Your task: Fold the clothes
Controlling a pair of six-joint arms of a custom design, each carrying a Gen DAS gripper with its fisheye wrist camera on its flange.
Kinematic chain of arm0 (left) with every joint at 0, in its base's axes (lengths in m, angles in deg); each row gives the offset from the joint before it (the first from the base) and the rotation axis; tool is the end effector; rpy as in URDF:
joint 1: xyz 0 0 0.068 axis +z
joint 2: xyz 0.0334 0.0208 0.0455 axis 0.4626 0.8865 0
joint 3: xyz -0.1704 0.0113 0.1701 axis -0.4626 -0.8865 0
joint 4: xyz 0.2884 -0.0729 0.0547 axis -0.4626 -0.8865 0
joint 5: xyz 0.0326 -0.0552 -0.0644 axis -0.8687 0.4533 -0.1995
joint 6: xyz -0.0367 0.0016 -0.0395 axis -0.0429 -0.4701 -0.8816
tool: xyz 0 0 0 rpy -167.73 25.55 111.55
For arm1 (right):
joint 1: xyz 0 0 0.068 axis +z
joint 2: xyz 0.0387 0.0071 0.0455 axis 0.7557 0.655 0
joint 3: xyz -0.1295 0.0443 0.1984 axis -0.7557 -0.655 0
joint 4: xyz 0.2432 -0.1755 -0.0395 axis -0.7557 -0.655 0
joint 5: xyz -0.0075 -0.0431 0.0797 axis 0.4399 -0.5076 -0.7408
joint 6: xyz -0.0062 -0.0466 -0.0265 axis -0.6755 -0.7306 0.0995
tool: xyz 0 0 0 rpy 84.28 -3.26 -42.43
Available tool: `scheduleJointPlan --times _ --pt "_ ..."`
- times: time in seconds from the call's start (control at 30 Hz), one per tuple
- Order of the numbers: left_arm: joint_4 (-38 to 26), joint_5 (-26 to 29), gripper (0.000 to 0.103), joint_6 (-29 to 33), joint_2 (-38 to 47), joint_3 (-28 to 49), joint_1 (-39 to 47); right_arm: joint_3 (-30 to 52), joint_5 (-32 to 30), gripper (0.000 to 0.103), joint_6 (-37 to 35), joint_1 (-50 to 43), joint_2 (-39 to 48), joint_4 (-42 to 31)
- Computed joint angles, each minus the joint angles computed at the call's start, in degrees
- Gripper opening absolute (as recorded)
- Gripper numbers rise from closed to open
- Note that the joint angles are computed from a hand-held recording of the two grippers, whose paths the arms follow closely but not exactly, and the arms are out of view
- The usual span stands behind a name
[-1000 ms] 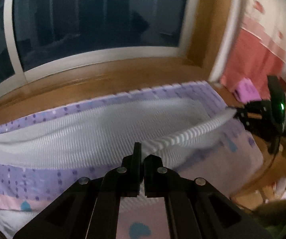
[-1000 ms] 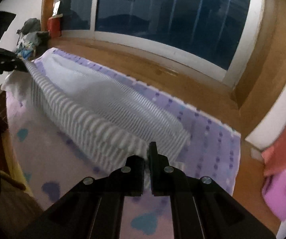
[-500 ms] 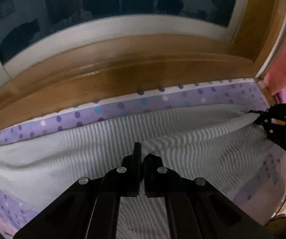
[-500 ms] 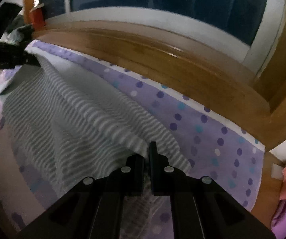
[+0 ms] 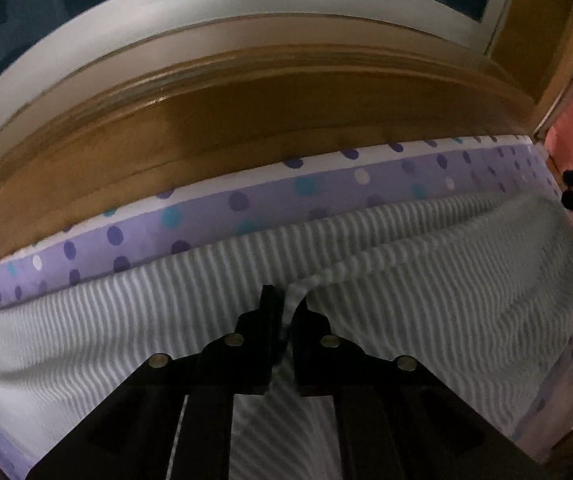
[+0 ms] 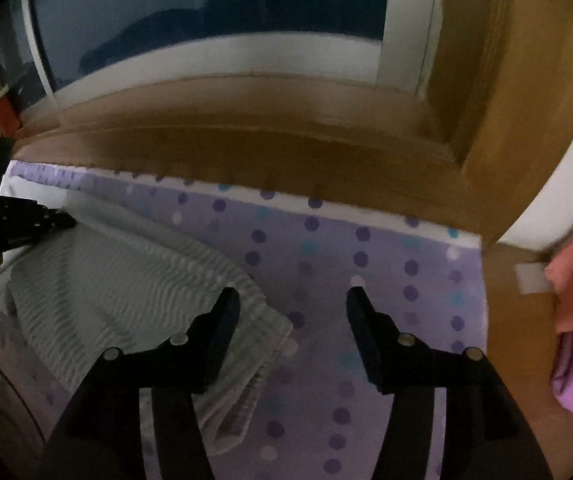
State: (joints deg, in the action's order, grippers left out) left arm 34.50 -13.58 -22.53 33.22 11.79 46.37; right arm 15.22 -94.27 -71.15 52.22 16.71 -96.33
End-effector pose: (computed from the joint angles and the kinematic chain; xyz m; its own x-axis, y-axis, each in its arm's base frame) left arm 0.3026 0.0951 0.1877 -0.8897 0.0244 -0.4559 0.0539 0.9972 -0.0518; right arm 0.3149 0.0251 0.2007 -0.7153 -0.3694 -0.5932 -0.4462 0.8947 -0.0190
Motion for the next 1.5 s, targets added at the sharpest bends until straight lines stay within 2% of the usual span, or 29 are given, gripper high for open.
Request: scheduleJointPlan --times 0.13,0.23,0.3,0.37,0.4,0.6,0.67,0.77,0.93,1.07,1.2,1.27,1.3,1.37,1.5 --pt "-0.52 2.29 0.005 -2.07 -0.83 0.43 1.33 -2.98 -0.25 0.05 1.19 2.9 -3.28 0.84" --pt "-0.42 2.6 0.005 -1.94 -1.1 0.59 1.51 -3.38 -2.66 0.045 3.34 3.07 -3.03 1.72" --pt "0.36 2.04 0.005 -2.38 -1.1 0.3 0.88 -3.03 -4.99 0.035 4.35 3.28 -1.89 2.06" --pt "1.08 1.77 0.005 -3.12 -0.86 0.38 0.3 -2.17 -5.25 0.01 5.76 4.6 0.28 2.7" --pt "1.34 1.5 0.005 -3.33 -0.76 0.43 -0.08 -1.67 -5.26 0.007 6.69 5.41 1.31 3.23" --pt "1.38 1.48 0.005 -4.76 0.35 1.01 -0.16 1.98 -8.58 0.007 7.65 10.74 8.22 4.31" --pt "1.36 1.84 0.006 -5.05 0.49 0.93 0.18 3.58 -6.77 0.007 6.72 13.51 10.96 4.29" --pt "0.05 3.04 0.007 -6.4 0.08 1.5 0.43 4.74 -0.46 0.006 6.87 16.11 14.95 7.77" --pt "-6.98 5.37 0.009 -2.41 0.59 5.75 1.14 6.53 -0.75 0.003 13.03 14.78 18.18 11.27" --pt "-8.8 6.77 0.014 -0.68 -2.14 5.0 1.63 4.48 -0.27 0.003 13.48 15.07 17.24 14.18" --pt "-9.38 6.52 0.014 0.09 0.36 6.63 2.92 3.38 0.43 0.003 15.34 15.39 15.8 14.51" --pt "-9.57 6.86 0.017 1.14 -0.6 5.9 4.24 1.9 1.19 0.007 17.03 15.62 13.35 14.58" --pt "-9.92 6.88 0.026 1.15 -2.43 4.82 4.46 0.9 1.51 0.007 17.51 15.68 11.87 15.16" --pt "-11.02 6.5 0.034 1.09 -5.86 3.07 5.34 -2.36 1.02 0.007 18.95 15.94 7.34 15.72" --pt "-13.69 5.62 0.035 1.56 -13.84 -1.02 10.46 -7.39 -3.19 0.011 22.74 16.57 0.85 15.02"
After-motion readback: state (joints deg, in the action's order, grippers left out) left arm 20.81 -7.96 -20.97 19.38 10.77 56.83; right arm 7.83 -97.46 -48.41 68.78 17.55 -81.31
